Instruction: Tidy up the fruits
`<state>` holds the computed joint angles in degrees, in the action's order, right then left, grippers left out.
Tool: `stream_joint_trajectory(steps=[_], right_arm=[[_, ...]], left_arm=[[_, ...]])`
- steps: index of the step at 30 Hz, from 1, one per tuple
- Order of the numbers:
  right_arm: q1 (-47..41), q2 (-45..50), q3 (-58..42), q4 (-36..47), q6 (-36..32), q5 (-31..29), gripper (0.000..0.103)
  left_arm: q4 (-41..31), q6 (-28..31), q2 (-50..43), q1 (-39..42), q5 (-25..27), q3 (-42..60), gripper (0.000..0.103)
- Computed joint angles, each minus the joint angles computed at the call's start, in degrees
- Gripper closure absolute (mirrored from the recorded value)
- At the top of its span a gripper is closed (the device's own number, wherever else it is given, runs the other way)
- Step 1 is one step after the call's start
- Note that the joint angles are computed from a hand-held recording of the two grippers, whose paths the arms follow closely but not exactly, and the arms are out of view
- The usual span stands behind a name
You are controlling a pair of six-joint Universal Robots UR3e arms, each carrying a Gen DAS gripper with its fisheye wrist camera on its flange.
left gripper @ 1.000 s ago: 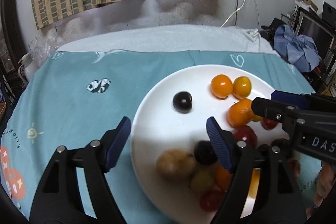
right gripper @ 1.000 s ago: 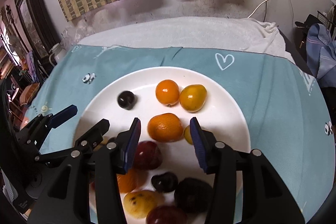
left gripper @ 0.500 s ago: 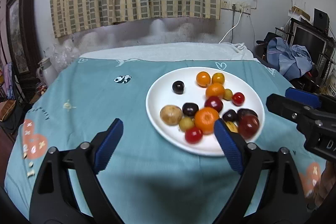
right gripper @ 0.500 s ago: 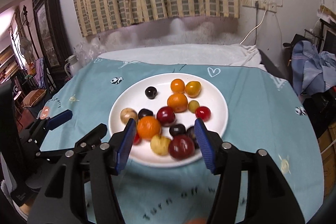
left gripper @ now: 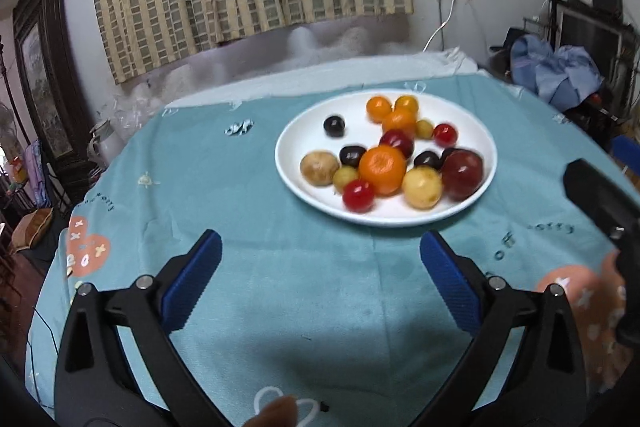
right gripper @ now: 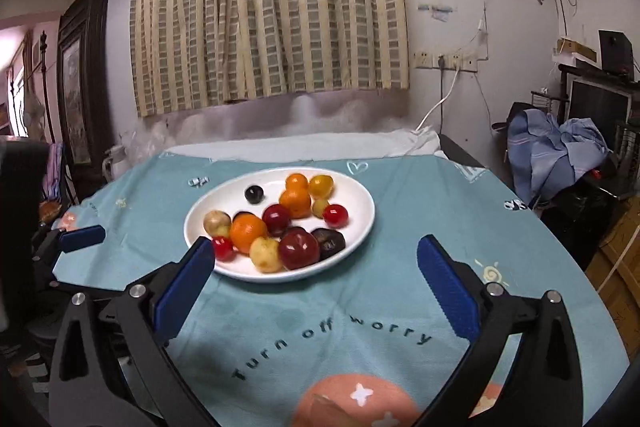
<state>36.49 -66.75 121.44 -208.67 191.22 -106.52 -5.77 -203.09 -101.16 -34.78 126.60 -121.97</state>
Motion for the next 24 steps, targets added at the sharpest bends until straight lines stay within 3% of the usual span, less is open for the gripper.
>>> stream_joint_trajectory(steps=[3, 5, 9, 12, 18, 24], right_arm=[[-0.2, -2.0, -1.5, 9.5, 2.9, -1.1, 0.001], [-1.0, -2.8, -1.0, 11.5, 3.9, 0.8, 0.001], [0.3, -1.4, -2.5, 14.2, 4.3, -1.8, 0.001], [0.3, -0.7, -2.4, 14.3, 4.4, -0.9, 0.001], [1.9, 0.0, -2.2, 12.8, 4.4, -1.5, 0.001], [4.0, 1.7, -4.0, 14.0, 4.1, -2.4, 0.001]], left_arm=[[0.8, 0.7, 2.0, 3.0, -7.0, -3.2, 0.002], [1.1, 0.0, 3.4, 3.5, -7.7, -4.5, 0.002], [3.4, -0.9, 5.7, 1.5, -5.1, -6.4, 0.002], [2.1, -2.9, 6.3, -1.3, 0.1, -5.8, 0.002], [4.4, -3.8, 11.8, 1.6, -4.8, -10.0, 0.002], [4.3, -3.9, 7.2, -1.5, -0.7, -7.3, 0.002]])
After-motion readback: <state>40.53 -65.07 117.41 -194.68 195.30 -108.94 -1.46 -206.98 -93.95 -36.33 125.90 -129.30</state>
